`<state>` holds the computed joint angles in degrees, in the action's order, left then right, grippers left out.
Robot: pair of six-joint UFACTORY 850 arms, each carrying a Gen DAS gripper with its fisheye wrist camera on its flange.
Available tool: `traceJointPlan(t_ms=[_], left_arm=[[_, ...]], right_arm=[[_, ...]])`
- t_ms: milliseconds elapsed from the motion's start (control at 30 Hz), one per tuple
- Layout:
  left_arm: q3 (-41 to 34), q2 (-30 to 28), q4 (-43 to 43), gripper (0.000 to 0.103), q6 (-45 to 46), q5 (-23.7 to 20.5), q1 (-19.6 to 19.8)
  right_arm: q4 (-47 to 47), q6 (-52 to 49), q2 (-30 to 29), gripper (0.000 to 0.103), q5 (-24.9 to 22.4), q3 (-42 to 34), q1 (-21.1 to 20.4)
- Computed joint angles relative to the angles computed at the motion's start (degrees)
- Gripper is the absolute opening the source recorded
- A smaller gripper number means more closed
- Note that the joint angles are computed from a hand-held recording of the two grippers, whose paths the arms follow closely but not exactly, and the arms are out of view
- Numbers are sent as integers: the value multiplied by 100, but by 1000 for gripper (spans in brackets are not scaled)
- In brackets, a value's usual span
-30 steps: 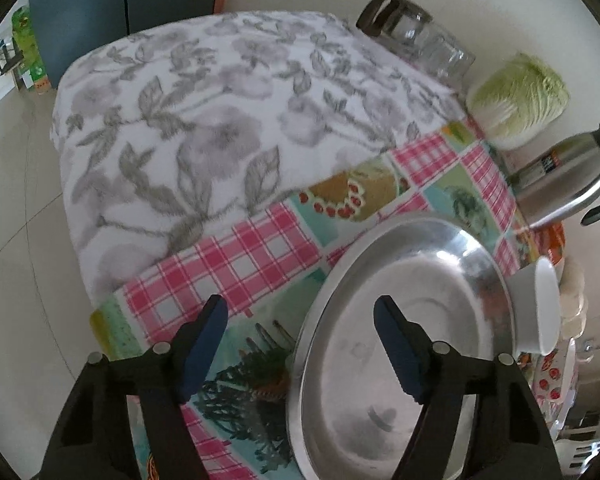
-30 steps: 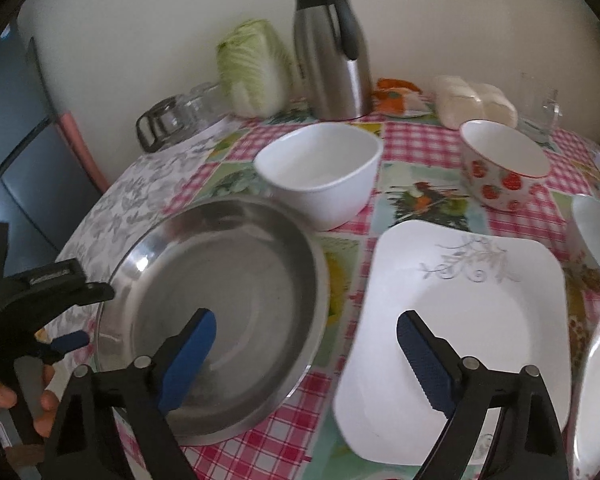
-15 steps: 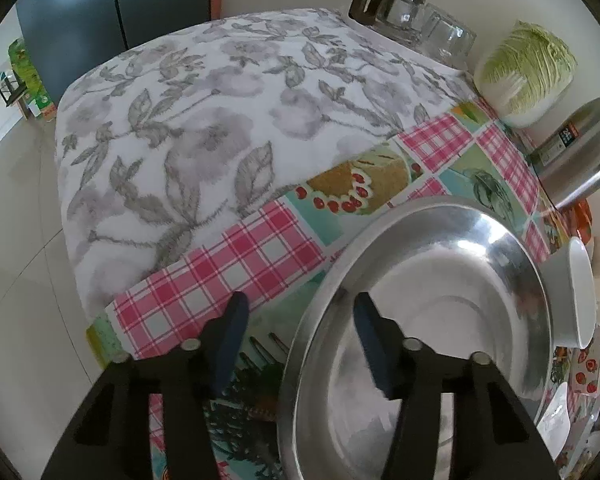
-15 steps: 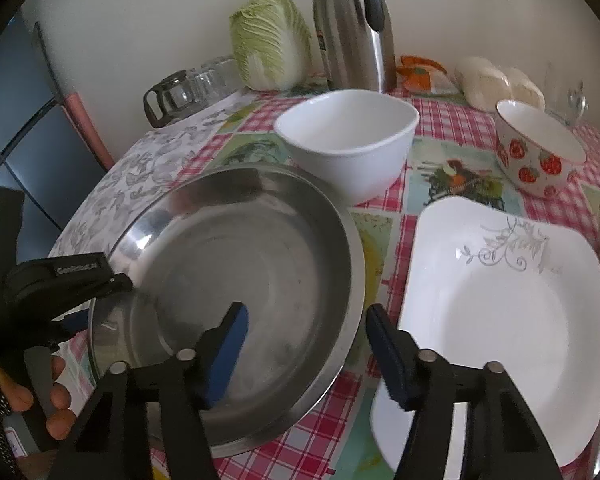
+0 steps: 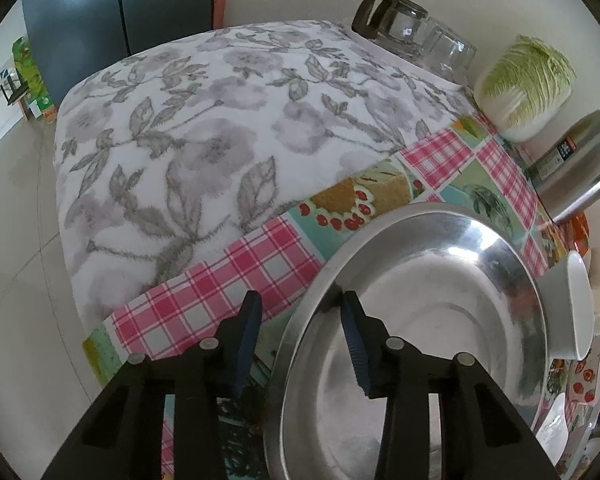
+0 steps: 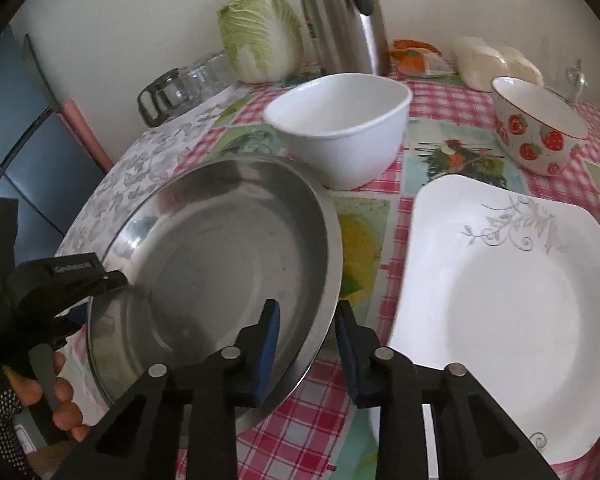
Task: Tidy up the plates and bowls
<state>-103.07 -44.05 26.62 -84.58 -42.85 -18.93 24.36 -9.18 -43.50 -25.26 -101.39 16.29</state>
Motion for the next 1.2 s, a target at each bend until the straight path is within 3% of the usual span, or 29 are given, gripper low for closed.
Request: traceJointPlan(t_ms=[133, 400, 667, 1200], left_arm=[[138, 82, 59, 41, -162, 73, 35], [109, 62, 5, 40, -50, 77, 48], [551, 372, -316, 31, -44, 608, 146], [880, 692, -91, 29, -386, 741, 110]], right_arm=[[106, -177, -23, 19, -66, -21, 34], [-32, -68, -41, 20, -48, -28, 67], [-378, 95, -10, 20, -96, -78, 141], [22, -371, 321, 20, 182, 266, 143]])
